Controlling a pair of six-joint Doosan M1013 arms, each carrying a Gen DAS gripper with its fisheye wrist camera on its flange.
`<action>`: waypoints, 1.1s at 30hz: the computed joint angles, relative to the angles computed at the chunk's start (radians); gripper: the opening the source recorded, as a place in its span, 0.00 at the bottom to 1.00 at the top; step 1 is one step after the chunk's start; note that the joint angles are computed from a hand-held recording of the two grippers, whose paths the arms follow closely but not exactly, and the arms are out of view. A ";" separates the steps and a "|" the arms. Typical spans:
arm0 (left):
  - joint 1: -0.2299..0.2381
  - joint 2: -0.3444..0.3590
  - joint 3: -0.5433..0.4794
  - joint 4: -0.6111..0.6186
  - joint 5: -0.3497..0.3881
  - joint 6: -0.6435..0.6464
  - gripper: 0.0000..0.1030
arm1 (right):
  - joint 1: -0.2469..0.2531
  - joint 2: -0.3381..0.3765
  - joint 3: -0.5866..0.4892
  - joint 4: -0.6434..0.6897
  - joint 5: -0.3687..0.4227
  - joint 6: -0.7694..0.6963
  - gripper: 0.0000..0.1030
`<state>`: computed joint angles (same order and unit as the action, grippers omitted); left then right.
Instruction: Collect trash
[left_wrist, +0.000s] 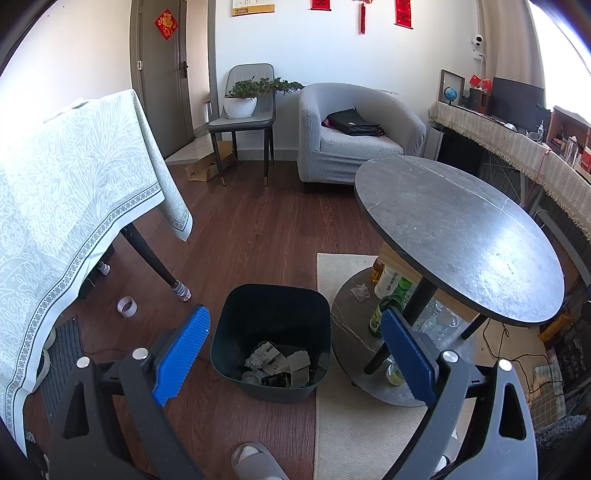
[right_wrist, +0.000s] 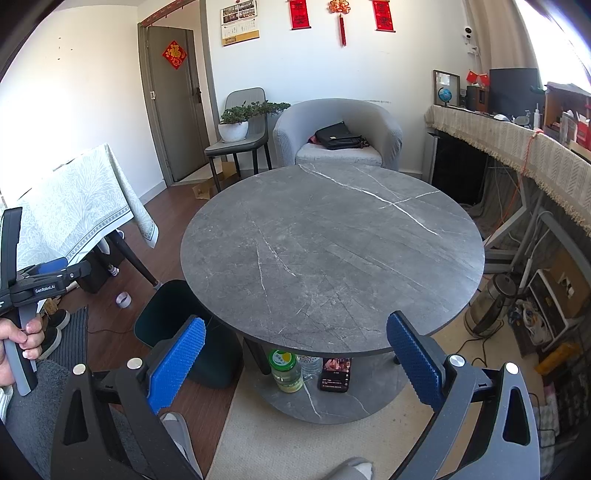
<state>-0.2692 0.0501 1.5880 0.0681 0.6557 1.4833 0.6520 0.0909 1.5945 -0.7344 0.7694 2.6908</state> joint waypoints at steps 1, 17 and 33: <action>0.000 0.000 0.001 0.000 0.000 -0.001 0.93 | 0.000 0.001 -0.001 0.000 0.000 -0.002 0.96; -0.003 0.002 -0.002 -0.003 0.005 -0.004 0.93 | 0.001 0.001 -0.002 0.001 0.000 -0.003 0.96; -0.003 0.006 -0.005 -0.011 0.011 0.000 0.93 | 0.001 0.002 -0.003 0.000 0.001 -0.004 0.96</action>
